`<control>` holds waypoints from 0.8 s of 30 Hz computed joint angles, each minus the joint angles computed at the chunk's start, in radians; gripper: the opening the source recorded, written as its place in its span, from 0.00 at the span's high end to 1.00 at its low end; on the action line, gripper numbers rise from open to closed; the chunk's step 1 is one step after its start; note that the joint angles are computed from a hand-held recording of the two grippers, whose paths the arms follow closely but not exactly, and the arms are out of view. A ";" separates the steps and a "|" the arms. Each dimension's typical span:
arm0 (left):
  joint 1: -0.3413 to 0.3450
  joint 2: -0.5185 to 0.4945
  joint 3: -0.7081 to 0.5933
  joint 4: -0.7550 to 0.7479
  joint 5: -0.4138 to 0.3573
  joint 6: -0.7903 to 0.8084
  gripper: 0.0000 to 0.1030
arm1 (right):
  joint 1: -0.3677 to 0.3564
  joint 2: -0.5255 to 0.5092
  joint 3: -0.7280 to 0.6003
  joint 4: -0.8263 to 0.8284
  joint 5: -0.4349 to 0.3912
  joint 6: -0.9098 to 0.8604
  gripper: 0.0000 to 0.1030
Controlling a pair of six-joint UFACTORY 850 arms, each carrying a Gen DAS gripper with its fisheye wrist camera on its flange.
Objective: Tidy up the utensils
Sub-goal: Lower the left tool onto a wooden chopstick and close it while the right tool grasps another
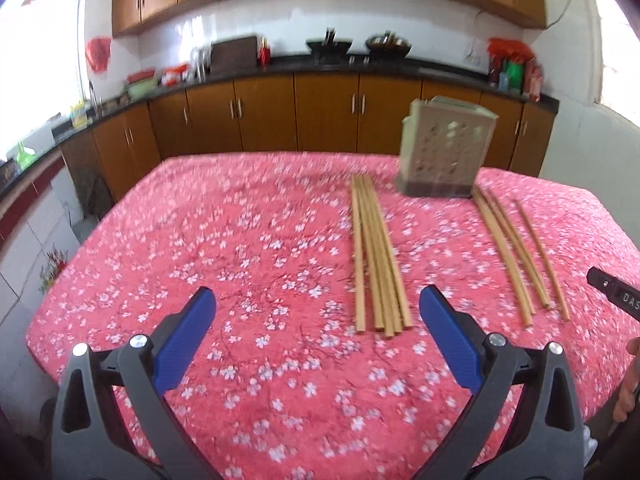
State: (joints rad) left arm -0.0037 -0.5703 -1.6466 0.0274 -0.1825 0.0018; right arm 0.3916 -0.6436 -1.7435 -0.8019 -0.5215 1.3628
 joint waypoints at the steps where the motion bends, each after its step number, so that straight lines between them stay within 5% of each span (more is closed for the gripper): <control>1: 0.006 -0.025 -0.037 -0.073 -0.032 0.066 0.09 | -0.008 -0.019 -0.027 0.054 0.002 -0.051 0.46; 8: 0.024 -0.190 -0.282 -0.306 -0.239 0.271 0.47 | -0.044 -0.196 -0.278 0.367 -0.097 -0.381 0.60; 14: 0.023 -0.346 -0.520 -0.356 -0.414 0.323 0.71 | -0.039 -0.255 -0.361 0.308 -0.156 -0.375 0.80; 24: 0.000 -0.586 -0.908 -0.225 -0.634 0.243 0.89 | -0.048 -0.287 -0.407 0.308 -0.162 -0.404 0.83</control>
State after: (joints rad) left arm -0.0041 -1.1560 -2.5542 -0.1973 -0.8169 0.2444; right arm 0.3441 -0.9302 -2.1502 -0.4938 -0.6834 0.9589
